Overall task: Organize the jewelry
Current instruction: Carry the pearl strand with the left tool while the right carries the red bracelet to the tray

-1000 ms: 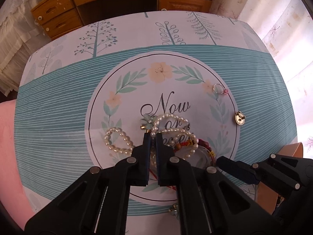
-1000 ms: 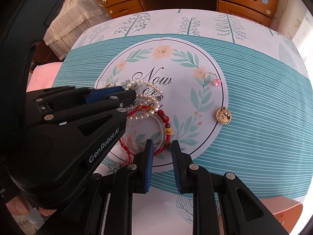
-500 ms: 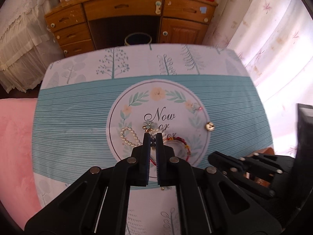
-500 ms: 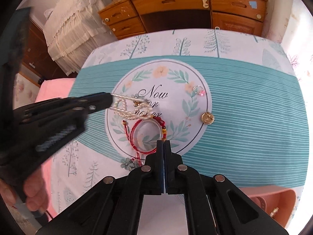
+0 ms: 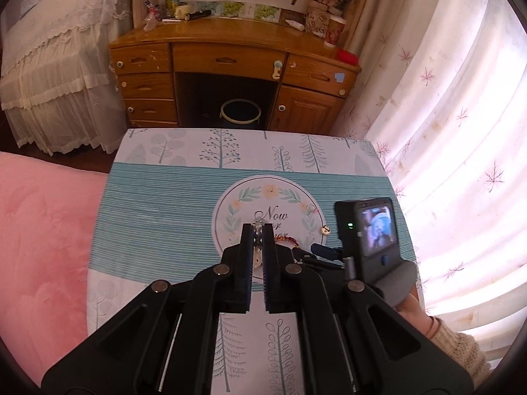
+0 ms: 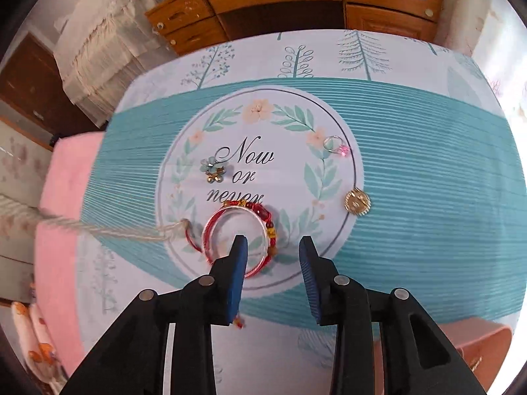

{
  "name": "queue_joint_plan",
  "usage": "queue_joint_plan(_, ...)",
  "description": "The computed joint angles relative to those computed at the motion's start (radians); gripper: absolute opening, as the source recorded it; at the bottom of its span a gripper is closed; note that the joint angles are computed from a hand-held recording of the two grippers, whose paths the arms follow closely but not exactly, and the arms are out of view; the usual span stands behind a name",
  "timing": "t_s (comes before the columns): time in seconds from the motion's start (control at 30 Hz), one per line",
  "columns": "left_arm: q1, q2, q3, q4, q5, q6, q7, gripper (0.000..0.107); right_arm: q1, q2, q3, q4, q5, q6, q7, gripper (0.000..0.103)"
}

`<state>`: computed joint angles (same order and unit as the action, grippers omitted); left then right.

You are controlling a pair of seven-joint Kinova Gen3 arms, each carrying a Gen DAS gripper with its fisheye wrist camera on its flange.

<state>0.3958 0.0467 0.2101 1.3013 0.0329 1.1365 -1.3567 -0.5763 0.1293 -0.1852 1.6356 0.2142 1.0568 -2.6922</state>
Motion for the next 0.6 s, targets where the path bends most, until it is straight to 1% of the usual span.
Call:
queue_joint_plan(0.03,-0.006,-0.009,-0.005,0.003,0.008,0.007,-0.006,0.002,-0.007,0.027,-0.001,-0.02,0.012,0.021,-0.001,0.033)
queue_joint_plan(0.13,-0.026,-0.027,-0.015,0.009,0.027,0.026,-0.029,0.002,-0.049,0.08,0.005,-0.064,0.068,0.077,-0.025,0.024)
queue_joint_plan(0.17,-0.03,-0.034,-0.016,0.016,0.029,0.027,-0.033,0.002,-0.074,0.1,0.009,-0.086,0.101,0.115,-0.04,0.02)
queue_joint_plan(0.2,-0.034,-0.038,-0.016,0.016,0.033,0.032,-0.038,0.002,-0.092,0.112,0.013,-0.101,0.12,0.142,-0.05,0.011)
queue_joint_plan(0.27,-0.039,-0.05,-0.015,0.023,0.037,0.035,-0.04,0.002,-0.114,0.127,0.019,-0.121,0.134,0.176,-0.061,0.009)
queue_joint_plan(0.37,-0.044,-0.065,-0.011,0.028,0.045,0.035,-0.043,0.002,-0.142,0.087,0.019,-0.1,0.163,0.169,-0.107,0.009)
queue_joint_plan(0.47,-0.042,-0.087,-0.003,0.027,0.051,0.047,-0.046,0.002,-0.164,-0.005,-0.004,-0.065,0.202,0.166,-0.187,0.009)
queue_joint_plan(0.53,-0.036,-0.104,0.007,0.024,0.052,0.058,-0.047,0.002,-0.177,-0.063,-0.039,-0.059,0.239,0.195,-0.241,0.009)
queue_joint_plan(0.6,-0.027,-0.118,0.021,0.019,0.054,0.066,-0.042,0.002,-0.19,-0.127,-0.086,-0.058,0.281,0.248,-0.297,0.009)
